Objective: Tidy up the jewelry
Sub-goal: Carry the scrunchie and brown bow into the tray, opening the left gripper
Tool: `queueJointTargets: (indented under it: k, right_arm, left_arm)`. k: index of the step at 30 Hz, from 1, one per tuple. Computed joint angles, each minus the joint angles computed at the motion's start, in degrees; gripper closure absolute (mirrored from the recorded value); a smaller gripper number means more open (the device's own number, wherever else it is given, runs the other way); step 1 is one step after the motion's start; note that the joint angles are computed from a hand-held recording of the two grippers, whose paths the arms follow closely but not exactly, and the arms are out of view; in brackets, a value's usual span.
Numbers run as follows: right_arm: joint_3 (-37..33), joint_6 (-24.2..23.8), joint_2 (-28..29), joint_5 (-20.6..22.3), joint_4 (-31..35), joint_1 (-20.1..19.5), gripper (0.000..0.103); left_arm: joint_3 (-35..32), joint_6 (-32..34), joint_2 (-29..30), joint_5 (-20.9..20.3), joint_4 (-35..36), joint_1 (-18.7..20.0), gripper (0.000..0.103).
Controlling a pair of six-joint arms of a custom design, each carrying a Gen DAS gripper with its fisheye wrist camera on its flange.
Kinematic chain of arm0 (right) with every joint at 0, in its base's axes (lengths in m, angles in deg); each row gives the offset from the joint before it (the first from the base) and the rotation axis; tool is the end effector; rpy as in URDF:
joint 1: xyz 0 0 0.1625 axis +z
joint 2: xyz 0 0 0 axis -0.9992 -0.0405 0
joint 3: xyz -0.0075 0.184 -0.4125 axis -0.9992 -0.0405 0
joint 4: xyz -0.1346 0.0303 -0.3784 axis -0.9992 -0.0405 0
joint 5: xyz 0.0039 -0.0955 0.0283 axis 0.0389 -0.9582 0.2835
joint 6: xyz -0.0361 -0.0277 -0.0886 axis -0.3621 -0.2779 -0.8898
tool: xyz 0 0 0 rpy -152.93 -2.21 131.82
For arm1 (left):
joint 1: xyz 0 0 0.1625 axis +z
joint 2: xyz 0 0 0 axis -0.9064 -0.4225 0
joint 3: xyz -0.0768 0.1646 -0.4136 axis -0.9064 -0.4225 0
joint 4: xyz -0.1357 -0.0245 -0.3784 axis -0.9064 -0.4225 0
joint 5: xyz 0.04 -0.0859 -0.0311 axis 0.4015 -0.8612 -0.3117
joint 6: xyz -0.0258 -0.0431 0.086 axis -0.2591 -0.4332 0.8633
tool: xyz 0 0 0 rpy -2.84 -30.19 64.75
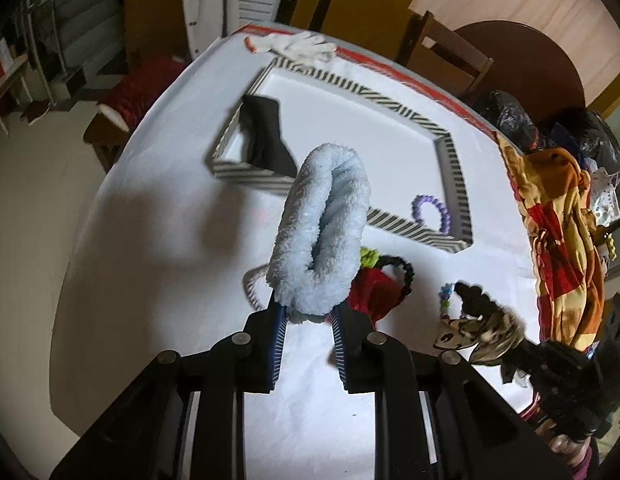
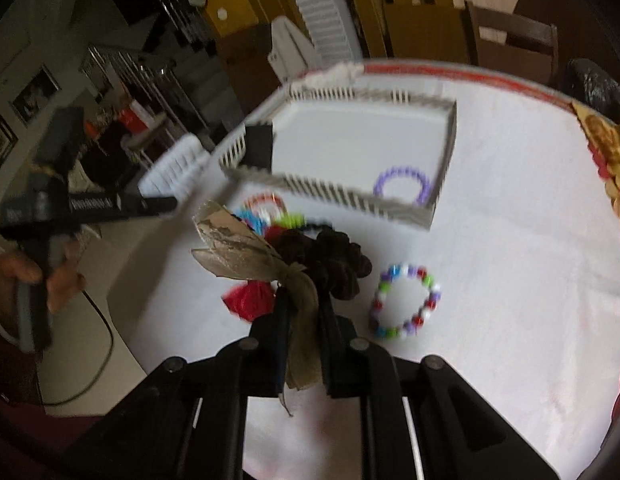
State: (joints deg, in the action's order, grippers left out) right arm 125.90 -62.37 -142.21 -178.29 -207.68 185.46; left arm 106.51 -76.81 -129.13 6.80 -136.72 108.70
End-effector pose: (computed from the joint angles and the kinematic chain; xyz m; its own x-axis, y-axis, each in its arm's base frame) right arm 0.1493 -0.3625 0.2113 -0.8841 -0.2065 0.4191 -0.3715 0.8547 -0.3626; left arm -0.2190 -0.4657 0.1394 -0.8777 0.1414 -0.4579 0.2816 0.9252 -0.2542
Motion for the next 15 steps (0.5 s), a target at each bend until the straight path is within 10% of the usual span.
queueJointTargets:
  k: [15]
  right_arm:
    - [-10.71, 0.41, 6.81, -3.62, -4.47, 2.03, 0.090]
  left_arm:
    - [-10.24, 8.12, 7.85, 0.75, -0.83, 2.12, 0.076]
